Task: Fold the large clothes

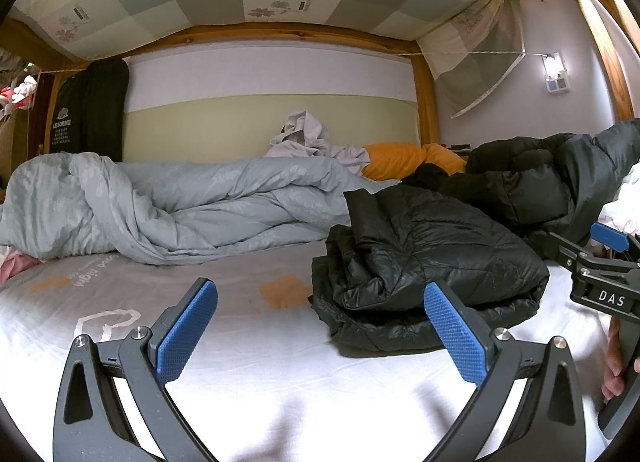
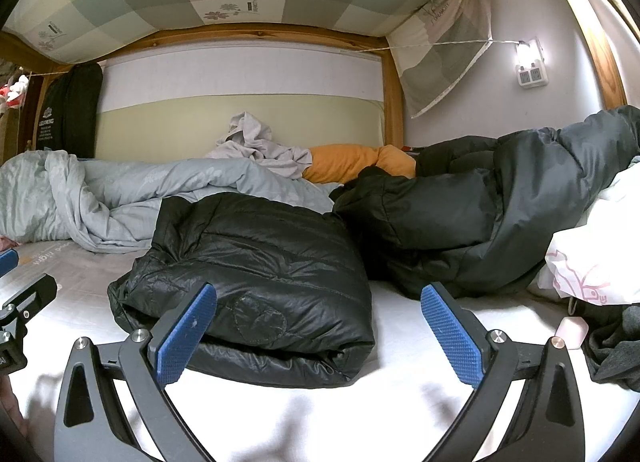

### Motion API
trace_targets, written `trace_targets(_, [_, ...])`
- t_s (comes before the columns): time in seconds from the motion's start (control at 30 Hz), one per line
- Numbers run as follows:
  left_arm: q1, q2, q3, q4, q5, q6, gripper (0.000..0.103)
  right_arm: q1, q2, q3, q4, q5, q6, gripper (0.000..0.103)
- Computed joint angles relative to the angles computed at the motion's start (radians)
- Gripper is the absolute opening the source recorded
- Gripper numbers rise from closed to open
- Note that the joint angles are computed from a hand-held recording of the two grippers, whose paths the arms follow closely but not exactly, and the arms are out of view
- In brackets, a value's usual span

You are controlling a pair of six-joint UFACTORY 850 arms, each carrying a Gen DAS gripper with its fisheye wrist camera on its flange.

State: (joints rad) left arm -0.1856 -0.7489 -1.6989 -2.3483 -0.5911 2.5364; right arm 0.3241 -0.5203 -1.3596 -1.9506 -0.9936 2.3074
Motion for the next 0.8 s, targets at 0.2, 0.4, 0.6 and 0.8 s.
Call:
trace_targets(0.2, [-0.003,0.002,0.004,-0.007,0.004,0.001,0.103,0.0,0.0,0.001,-0.001,0.0,0.001,0.103])
trace_targets(0.4, [-0.003,0.002,0.003,-0.007,0.004,0.001,0.103,0.001,0.0,-0.001,0.001,0.0,-0.001,0.103])
trace_targets(0.6, [-0.003,0.002,0.003,-0.007,0.004,0.0,0.103,0.001,0.0,-0.001,0.002,0.0,-0.002,0.103])
trace_targets(0.8, [-0.003,0.003,0.004,-0.008,0.004,0.001,0.103,0.001,0.0,-0.001,0.002,0.0,-0.002,0.103])
